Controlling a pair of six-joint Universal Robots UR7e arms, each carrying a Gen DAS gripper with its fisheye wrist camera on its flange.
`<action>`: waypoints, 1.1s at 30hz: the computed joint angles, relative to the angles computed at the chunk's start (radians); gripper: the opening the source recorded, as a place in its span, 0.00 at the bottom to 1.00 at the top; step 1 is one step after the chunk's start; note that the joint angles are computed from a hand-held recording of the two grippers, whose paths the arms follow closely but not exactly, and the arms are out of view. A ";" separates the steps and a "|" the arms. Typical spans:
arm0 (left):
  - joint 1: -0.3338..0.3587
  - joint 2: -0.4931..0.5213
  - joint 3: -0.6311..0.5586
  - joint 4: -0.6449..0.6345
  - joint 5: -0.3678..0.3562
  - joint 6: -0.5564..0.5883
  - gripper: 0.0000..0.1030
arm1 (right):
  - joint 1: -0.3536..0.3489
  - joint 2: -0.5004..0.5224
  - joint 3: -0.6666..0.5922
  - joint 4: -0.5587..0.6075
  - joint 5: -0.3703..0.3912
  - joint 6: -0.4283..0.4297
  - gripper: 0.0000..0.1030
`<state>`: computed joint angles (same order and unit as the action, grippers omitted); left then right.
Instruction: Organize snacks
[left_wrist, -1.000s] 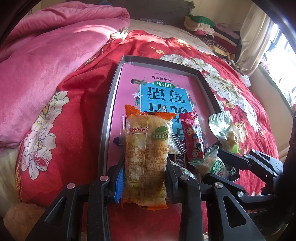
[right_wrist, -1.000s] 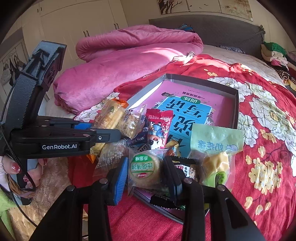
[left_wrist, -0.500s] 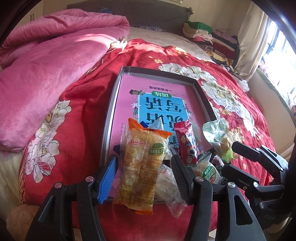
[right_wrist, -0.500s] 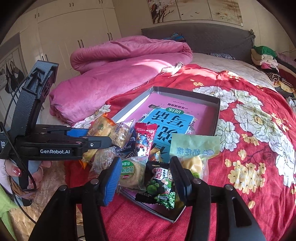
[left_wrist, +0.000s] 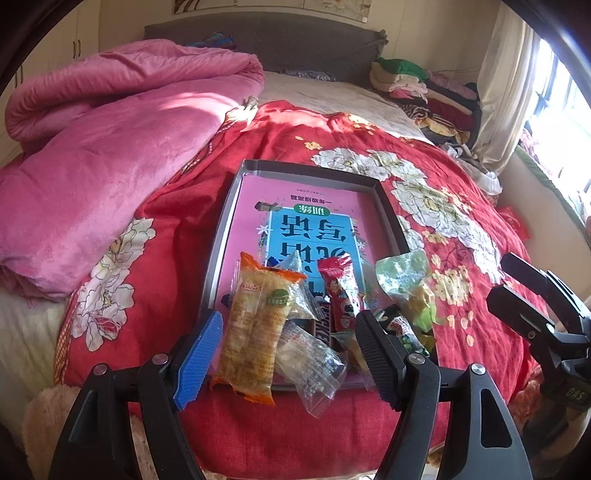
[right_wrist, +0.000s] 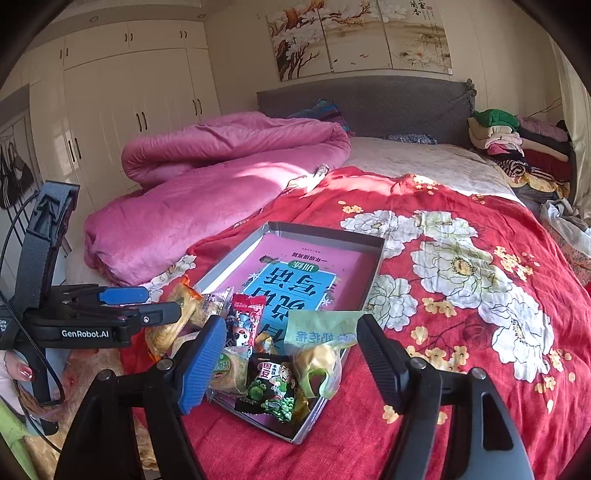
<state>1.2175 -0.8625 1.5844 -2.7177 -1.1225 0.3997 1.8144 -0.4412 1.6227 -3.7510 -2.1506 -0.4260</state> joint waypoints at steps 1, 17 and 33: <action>-0.008 -0.009 0.014 0.004 0.016 -0.015 0.74 | 0.004 -0.009 0.008 0.002 -0.006 0.005 0.81; -0.078 -0.163 0.241 0.039 0.044 -0.126 0.74 | 0.060 -0.135 0.214 0.070 -0.061 0.216 0.95; -0.067 -0.156 0.243 0.042 0.036 -0.142 0.74 | 0.080 -0.091 0.205 0.094 -0.103 0.179 0.96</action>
